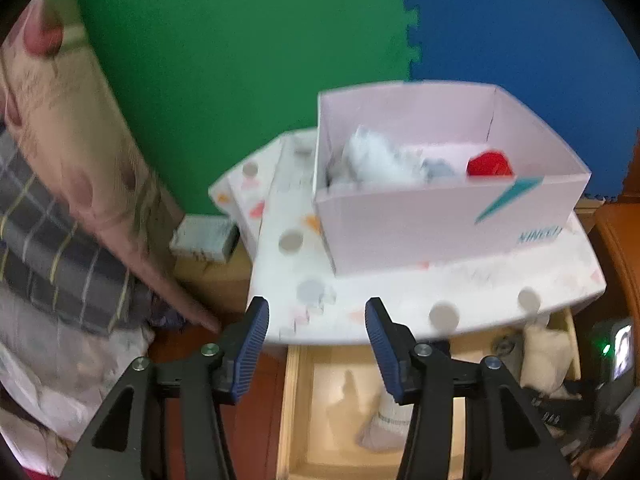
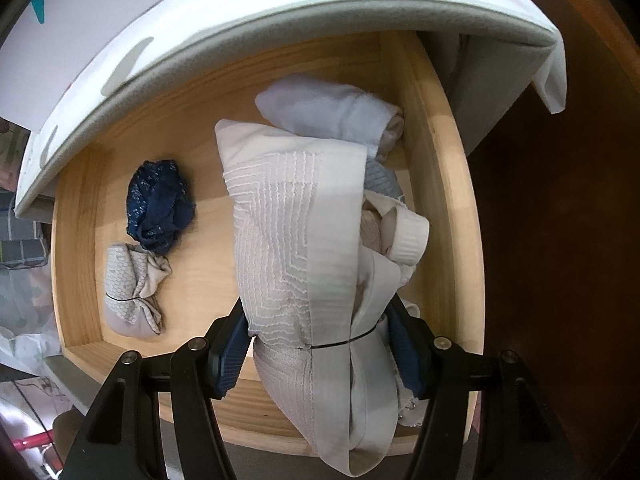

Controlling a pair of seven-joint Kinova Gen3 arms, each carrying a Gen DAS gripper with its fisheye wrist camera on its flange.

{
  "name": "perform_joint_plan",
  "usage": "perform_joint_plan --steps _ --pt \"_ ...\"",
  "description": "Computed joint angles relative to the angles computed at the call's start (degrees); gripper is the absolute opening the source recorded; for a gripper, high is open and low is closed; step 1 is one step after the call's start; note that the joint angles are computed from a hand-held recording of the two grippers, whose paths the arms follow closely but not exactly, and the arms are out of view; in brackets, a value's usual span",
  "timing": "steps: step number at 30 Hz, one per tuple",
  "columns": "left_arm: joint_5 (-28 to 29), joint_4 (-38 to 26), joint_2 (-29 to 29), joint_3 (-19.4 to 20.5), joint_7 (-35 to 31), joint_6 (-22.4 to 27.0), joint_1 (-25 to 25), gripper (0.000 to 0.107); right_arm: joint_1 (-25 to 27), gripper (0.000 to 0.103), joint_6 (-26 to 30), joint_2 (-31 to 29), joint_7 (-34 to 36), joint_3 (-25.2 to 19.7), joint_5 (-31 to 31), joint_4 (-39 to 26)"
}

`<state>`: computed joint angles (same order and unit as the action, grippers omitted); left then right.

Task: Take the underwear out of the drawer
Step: 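Move the open left tool back over the drawer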

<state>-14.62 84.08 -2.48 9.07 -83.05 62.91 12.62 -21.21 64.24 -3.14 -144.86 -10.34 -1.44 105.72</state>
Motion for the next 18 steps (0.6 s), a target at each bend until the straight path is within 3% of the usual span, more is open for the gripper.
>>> perform_joint_plan --steps 11,18 --pt "-0.1 16.71 -3.5 -0.54 5.42 -5.28 -2.42 0.052 -1.07 0.059 0.46 -3.75 -5.32 -2.41 4.04 0.25" --pt "1.41 20.54 -3.38 -1.46 4.77 -7.2 -3.71 0.052 0.33 0.059 -1.18 -8.35 -9.06 -4.19 7.66 1.65"
